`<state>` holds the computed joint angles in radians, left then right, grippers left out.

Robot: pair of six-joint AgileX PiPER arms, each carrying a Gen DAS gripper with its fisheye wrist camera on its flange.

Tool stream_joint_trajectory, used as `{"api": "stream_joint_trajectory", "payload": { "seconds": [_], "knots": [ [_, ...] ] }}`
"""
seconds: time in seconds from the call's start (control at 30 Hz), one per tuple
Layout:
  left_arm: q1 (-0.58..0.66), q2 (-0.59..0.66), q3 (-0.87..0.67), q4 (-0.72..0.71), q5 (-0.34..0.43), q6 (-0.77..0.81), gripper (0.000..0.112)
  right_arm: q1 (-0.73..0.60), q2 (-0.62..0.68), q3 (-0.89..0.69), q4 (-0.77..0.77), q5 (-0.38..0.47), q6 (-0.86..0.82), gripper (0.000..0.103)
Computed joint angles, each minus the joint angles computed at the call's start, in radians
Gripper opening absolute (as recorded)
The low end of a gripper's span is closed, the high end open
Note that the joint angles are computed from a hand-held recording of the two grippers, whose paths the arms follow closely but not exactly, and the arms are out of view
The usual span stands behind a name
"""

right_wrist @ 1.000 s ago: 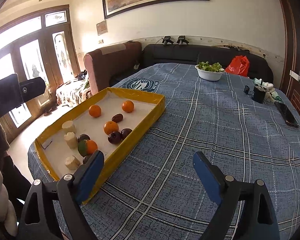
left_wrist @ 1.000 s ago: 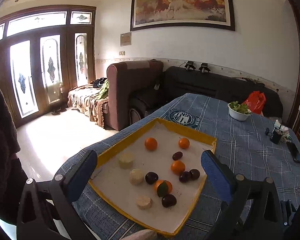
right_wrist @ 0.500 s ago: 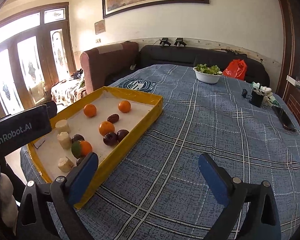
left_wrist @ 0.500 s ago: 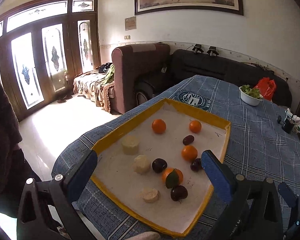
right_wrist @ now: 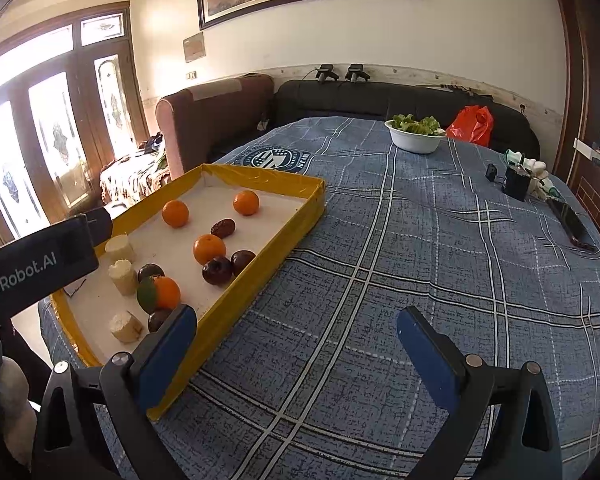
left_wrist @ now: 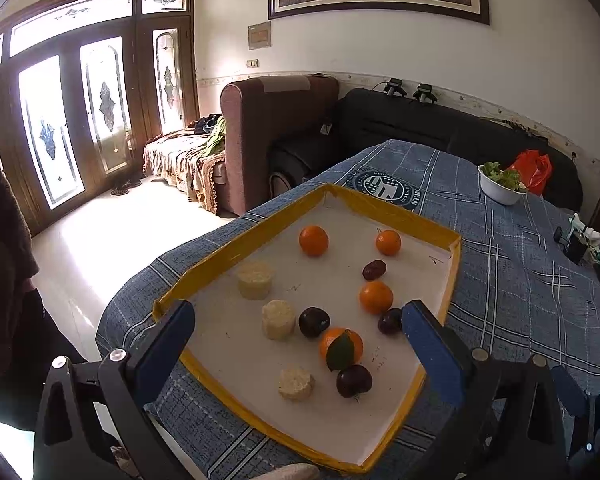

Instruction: Organize fruits

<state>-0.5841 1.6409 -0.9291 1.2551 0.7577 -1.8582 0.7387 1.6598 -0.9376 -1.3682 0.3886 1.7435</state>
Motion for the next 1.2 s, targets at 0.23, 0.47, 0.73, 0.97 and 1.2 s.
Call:
{"api": "stream_joint_trajectory", "payload": {
  "seconds": [0.23, 0.47, 0.73, 0.97, 1.2],
  "knots": [
    [0.005, -0.004, 0.001, -0.017, -0.017, 0.017, 0.103, -0.001, 0.005, -0.005, 0.011, -0.009, -0.015, 0.102],
    [0.004, -0.004, -0.002, -0.029, -0.018, 0.027, 0.103, -0.001, 0.006, -0.009, 0.027, -0.013, -0.025, 0.102],
    [0.002, -0.01, 0.0, -0.038, -0.019, 0.037, 0.103, 0.002, 0.007, -0.008, 0.042, -0.004, -0.021, 0.102],
    [0.025, -0.015, 0.015, -0.029, -0.023, 0.005, 0.103, 0.015, 0.015, -0.006, 0.024, 0.019, 0.013, 0.102],
    [0.019, -0.028, 0.028, -0.023, -0.013, -0.021, 0.103, 0.044, 0.004, 0.0, -0.017, 0.045, 0.04, 0.102]
  ]
}}
